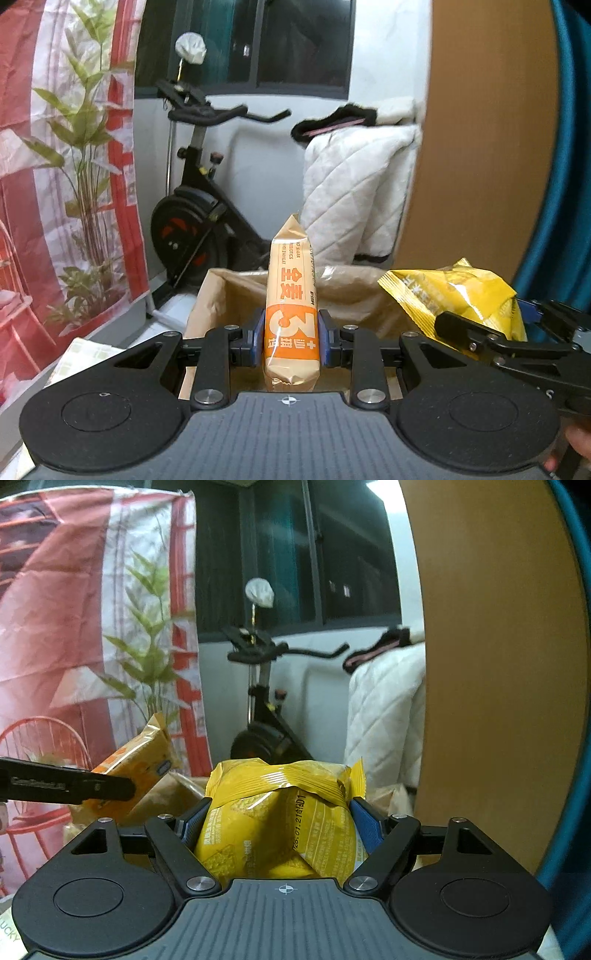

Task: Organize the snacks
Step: 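Carry both snacks over the box and open both tools to drop them, then grasp the green corn-chip bag with the left tool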

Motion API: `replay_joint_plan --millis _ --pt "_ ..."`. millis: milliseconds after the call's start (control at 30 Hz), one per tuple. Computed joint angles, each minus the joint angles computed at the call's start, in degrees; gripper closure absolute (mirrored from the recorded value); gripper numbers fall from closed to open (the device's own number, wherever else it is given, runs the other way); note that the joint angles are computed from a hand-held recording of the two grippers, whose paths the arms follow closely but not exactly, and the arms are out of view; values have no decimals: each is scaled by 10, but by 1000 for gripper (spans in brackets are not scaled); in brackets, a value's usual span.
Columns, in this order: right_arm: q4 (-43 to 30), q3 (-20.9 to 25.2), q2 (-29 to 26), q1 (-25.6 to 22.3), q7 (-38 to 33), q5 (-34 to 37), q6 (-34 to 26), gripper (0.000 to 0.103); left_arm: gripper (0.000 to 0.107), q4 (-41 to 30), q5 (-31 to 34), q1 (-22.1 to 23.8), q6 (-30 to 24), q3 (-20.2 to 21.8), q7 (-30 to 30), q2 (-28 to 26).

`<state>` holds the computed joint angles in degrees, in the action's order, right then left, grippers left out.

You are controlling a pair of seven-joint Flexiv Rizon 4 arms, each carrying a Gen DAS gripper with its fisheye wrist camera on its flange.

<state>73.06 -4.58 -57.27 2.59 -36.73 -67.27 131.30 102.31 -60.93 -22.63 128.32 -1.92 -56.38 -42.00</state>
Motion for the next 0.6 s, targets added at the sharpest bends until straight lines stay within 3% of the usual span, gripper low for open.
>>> replay_joint_plan --millis 100,133,200,233,333,600 --pt "-22 3 -12 -6 64 -45 -20 20 72 0 -5 5 -16 -1 2 -2" --pt "-35 -1 -17 -9 97 -70 -18 17 59 2 -8 5 -16 1 1 -1" --pt "-15 -14 -11 1 81 -44 -15 13 42 30 17 13 -4 -4 -34 10" --pt "-4 -16 -7 4 72 -34 -15 10 39 44 36 19 3 -6 -56 15" --pt "14 -10 1 -3 71 -31 -12 8 39 78 43 13 8 0 -79 34" --pt "122 5 51 -21 6 3 34 7 39 152 -3 -29 71 -3 -60 77"
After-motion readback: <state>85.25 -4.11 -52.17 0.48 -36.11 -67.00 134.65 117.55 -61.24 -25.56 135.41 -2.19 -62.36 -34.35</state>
